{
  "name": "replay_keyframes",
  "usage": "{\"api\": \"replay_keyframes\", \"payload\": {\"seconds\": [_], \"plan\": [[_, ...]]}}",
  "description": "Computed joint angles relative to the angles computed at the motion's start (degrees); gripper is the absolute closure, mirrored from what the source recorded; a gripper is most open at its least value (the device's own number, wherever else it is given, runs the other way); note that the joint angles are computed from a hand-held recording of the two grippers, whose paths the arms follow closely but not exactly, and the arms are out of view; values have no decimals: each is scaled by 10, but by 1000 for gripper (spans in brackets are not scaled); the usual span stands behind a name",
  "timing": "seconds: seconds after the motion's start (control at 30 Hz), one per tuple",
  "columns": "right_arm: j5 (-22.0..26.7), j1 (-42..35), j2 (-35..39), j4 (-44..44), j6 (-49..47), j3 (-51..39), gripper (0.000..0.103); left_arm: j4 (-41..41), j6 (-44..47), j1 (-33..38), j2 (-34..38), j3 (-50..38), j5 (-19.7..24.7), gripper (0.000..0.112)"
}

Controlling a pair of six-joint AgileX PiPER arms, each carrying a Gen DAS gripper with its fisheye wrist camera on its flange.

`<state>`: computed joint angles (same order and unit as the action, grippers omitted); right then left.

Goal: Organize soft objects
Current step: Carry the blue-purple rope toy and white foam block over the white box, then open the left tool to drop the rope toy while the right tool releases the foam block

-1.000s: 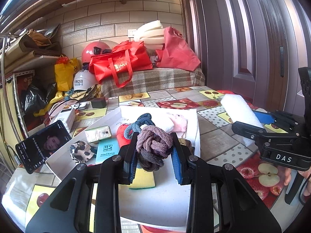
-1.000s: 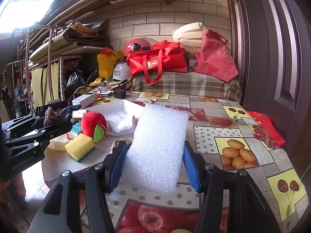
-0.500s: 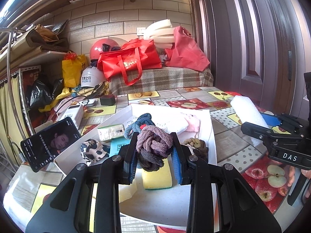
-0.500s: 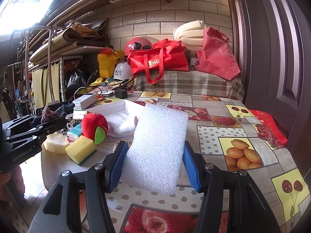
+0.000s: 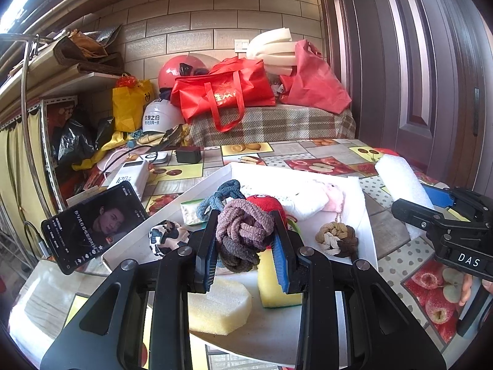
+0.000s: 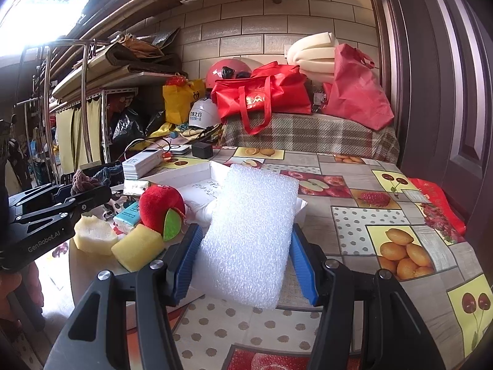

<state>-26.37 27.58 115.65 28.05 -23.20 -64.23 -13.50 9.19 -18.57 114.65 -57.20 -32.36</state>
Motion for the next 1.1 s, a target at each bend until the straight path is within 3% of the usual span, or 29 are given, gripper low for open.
{"api": "replay_keyframes", "payload": {"seconds": [0.4,0.67,0.83,0.97,1.1], "plan": [[32,5,25,4,-13,-49,47,4,-5,30,24,-50,46,82],[65,15,55,33,-54,-106,47,70,-92,58,32,-73,79,82],[92,20,79,62,-87,-152,47,-14,0,49,45,-104,100,82],[137,18,97,139,-168,-195,47,-102,103,39,62,-141,132,82],[168,17,107,235,-271,-220,47,-106,105,45,69,-159,154,82]]}}
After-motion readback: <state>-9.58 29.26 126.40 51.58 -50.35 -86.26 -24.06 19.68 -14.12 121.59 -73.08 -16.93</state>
